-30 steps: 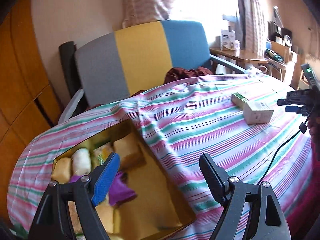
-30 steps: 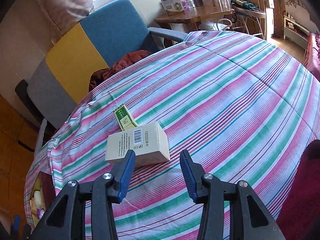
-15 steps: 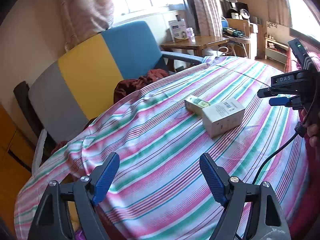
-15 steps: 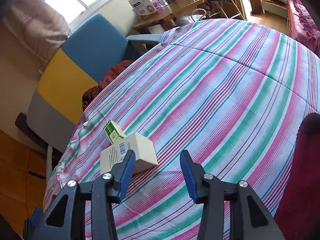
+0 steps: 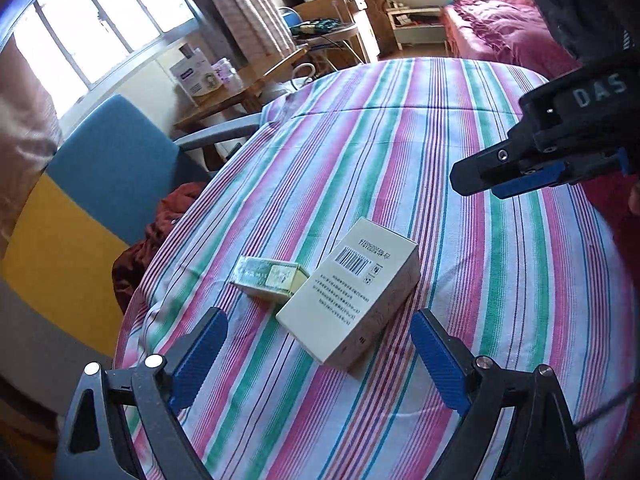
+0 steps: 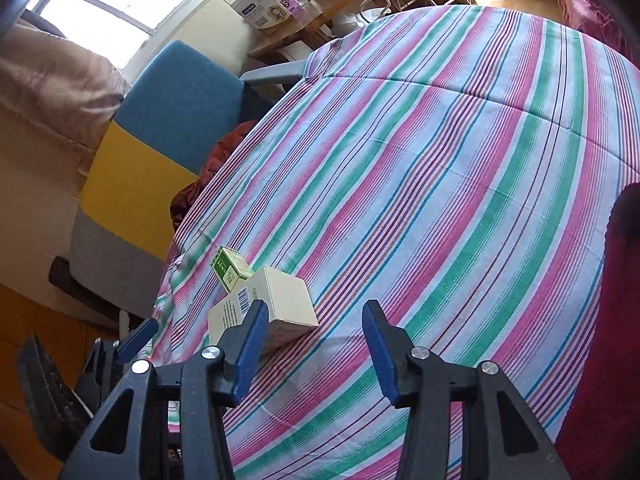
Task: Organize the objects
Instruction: 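Grasp the white box with the left gripper, then grasp the small green box with the right gripper while the left holds the white box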
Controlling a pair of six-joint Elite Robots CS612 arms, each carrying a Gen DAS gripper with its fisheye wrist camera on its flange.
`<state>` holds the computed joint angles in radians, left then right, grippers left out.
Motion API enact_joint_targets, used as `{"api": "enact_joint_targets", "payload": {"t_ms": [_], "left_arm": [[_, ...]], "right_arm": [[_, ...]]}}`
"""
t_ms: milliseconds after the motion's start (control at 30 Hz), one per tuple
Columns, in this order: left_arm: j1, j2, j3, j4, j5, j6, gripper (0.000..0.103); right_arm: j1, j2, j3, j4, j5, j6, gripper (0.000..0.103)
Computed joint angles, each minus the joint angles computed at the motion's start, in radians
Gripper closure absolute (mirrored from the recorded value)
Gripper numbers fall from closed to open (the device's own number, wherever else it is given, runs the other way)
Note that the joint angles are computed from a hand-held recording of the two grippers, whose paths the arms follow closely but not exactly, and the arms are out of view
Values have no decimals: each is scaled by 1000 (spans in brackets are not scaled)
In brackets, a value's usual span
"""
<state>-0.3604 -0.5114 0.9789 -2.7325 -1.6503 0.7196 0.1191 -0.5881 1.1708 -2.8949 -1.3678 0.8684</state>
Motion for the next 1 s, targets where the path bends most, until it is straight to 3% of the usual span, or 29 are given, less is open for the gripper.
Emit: {"api": "enact_joint_targets", "payload": {"t_ms": [200,400,433,467,600,867,1000], "left_arm": [[-8,66,-124,123,-3,83,7],[-12,94,-167,168,-36,102,8],[-10,93,-169,187,-50,89,12],[-8,86,-159,204,-62,73,29],[5,49,-94,165,-92,-45,49],[44,-76,145,47,-23,-390,51],[59,-146,284,-34,46,-551,51]], "right_arm": [[-3,9,-11,6,45,-5,53],[-5,9,-4,-3,49,13,53],[-5,9,-5,0,48,13,53],[-5,9,-6,3,46,13,53],[-3,9,-10,20,36,8,53],[4,17,-42,90,41,-53,53],[12,25,-67,151,55,-125,53]]}}
